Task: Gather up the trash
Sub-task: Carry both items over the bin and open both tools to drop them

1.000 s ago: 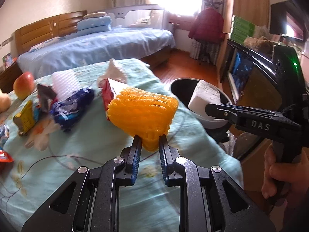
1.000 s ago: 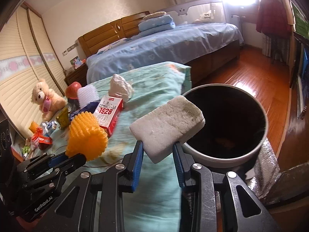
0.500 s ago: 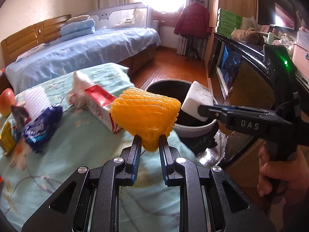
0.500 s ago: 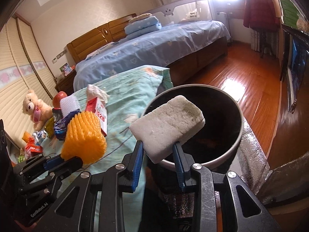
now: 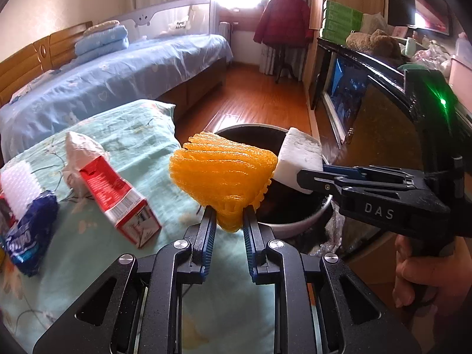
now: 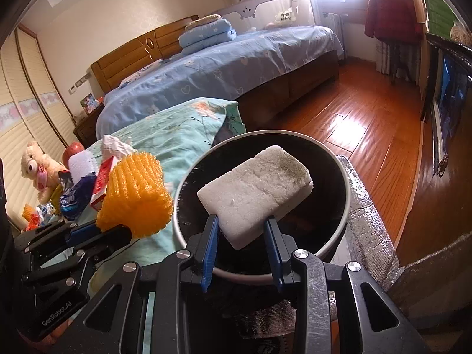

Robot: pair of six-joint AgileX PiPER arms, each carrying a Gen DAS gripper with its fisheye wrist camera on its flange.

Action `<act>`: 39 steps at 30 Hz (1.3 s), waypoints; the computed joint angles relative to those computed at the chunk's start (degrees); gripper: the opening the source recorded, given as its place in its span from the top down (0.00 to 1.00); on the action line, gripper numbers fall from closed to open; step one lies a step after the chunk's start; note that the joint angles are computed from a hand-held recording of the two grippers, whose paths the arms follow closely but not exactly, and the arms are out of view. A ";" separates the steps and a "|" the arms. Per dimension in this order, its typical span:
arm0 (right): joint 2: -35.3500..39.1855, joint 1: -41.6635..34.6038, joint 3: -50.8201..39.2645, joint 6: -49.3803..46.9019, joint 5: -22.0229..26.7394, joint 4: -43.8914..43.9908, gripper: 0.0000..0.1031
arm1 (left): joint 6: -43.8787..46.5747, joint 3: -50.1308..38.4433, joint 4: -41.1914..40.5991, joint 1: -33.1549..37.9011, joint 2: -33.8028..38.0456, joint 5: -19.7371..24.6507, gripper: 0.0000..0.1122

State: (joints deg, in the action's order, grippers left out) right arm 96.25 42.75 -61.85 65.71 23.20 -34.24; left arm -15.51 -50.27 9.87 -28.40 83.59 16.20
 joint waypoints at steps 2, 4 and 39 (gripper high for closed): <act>0.56 -1.07 -0.63 -2.87 -0.15 2.28 0.69 | 2.24 -2.14 -2.55 0.37 1.96 1.15 0.84; 1.03 -2.06 -1.06 -4.99 -0.39 3.92 0.69 | 5.14 -4.09 -5.81 0.87 3.70 2.41 0.84; 2.42 4.85 -4.82 1.40 -1.18 2.47 0.15 | 26.23 14.09 -28.64 18.49 -12.07 0.45 0.47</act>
State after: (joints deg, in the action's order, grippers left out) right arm 98.67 47.59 -66.68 67.11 22.02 -31.77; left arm 10.72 -36.18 -18.77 -9.92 71.51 16.65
